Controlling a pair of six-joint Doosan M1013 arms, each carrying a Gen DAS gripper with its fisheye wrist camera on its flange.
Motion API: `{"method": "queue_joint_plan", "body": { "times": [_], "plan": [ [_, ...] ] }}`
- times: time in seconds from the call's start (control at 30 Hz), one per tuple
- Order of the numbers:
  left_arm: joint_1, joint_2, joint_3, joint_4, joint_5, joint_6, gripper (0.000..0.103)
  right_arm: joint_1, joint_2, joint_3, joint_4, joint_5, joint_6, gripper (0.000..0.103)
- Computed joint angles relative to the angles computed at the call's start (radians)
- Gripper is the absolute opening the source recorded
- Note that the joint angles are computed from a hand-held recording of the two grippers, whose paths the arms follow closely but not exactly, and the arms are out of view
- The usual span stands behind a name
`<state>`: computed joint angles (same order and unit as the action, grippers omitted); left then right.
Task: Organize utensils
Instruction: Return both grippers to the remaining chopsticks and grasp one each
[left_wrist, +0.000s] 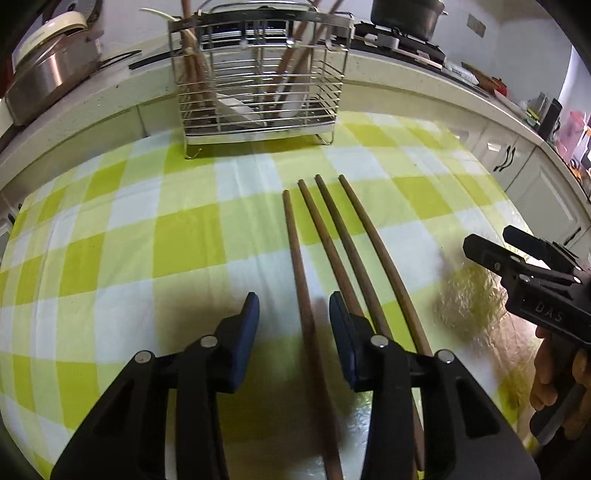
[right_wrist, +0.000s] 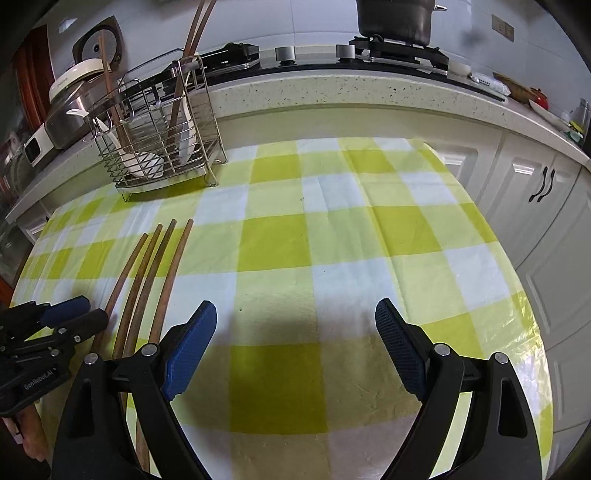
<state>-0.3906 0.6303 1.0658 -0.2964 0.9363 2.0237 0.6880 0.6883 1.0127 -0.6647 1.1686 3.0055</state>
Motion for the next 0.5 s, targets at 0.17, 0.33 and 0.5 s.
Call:
{"method": "queue_joint_plan", "body": {
  "times": [0.17, 0.33, 0.5],
  "plan": [
    [-0.009, 0.004, -0.004, 0.035, 0.003, -0.006, 0.026, -0.002, 0.004, -0.007, 0.012, 0.004, -0.011, 0.082],
    [-0.016, 0.002, -0.001, 0.078, -0.012, -0.017, 0.013, -0.002, 0.013, -0.025, 0.027, 0.004, -0.03, 0.082],
    [-0.008, 0.008, -0.012, 0.078, -0.004, -0.029, 0.008, 0.004, 0.031, -0.062, 0.034, 0.003, -0.07, 0.083]
  ]
}}
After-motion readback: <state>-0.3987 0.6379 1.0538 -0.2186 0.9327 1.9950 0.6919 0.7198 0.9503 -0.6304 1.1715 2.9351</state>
